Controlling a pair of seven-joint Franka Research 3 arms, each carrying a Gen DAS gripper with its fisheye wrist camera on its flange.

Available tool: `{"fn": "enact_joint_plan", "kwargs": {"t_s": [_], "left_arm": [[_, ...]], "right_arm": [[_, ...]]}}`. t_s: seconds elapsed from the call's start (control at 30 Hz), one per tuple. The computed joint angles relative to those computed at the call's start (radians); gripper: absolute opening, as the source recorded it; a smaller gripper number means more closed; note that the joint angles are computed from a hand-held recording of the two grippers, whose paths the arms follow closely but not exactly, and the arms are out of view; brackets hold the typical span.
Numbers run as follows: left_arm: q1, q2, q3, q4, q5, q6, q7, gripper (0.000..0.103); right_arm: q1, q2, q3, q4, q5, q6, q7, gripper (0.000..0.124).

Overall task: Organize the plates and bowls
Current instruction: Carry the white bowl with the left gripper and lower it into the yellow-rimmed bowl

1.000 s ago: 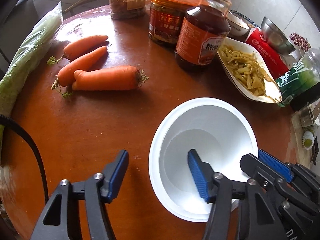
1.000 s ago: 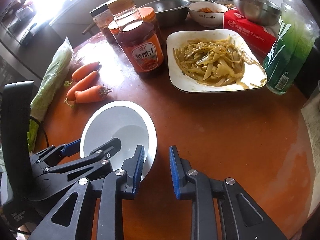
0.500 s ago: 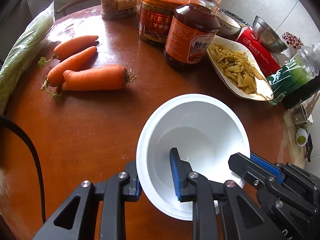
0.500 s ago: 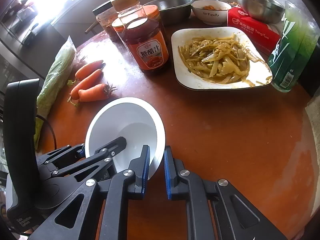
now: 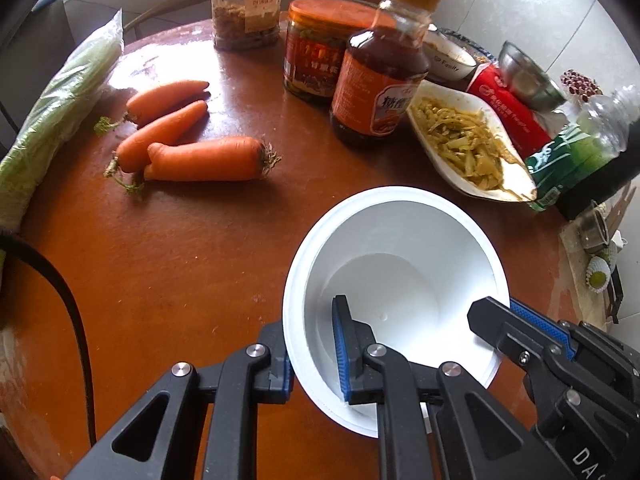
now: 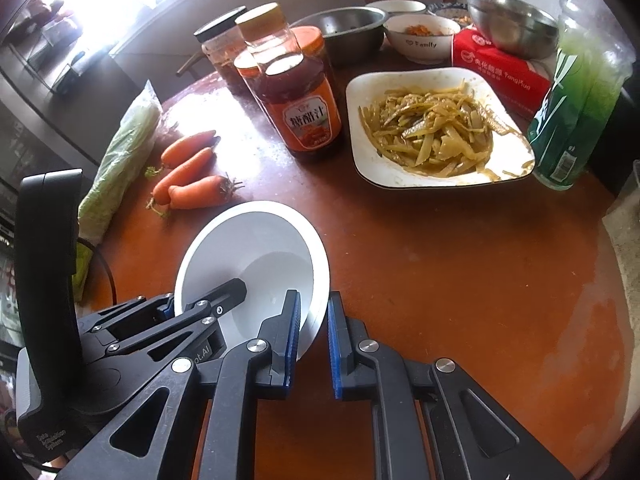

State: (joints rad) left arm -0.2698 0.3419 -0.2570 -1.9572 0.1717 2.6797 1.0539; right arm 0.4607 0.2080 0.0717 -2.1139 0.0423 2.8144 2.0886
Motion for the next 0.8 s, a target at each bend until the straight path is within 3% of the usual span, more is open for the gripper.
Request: {"fn": "enact_joint_plan", "kwargs": {"t_s": [0.17, 0.4, 0.53, 0.67, 0.8], "left_arm": [[-0.023, -0.082, 0.01, -0.068, 0.05, 0.023, -0.04, 0.017], [-0.027, -0.208, 0.003, -0.169, 0.066, 0.036, -0.08, 0.017], [-0.037, -0.308, 0.002, -0.256, 0.11, 0.055, -0.132, 0.017], [-0.043, -0.42, -0.007, -0.352, 0.076, 0.077, -0.134, 0.017], [-0.044, -0.541, -0.028, -0.447, 0.143, 0.089, -0.212, 0.017]], "right_arm": [[0.021, -0.067, -0.014, -0.049, -0.081, 0.01, 0.067, 0.013], [0.01, -0.169, 0.023, -0.121, -0.173, 0.022, 0.154, 0.013], [-0.005, -0.249, 0.063, -0.18, -0.217, 0.034, 0.201, 0.014], [-0.034, -0.345, 0.127, -0.243, -0.28, 0.036, 0.271, 0.014], [-0.053, -0.441, 0.187, -0.308, -0.288, 0.042, 0.297, 0.014]]}}
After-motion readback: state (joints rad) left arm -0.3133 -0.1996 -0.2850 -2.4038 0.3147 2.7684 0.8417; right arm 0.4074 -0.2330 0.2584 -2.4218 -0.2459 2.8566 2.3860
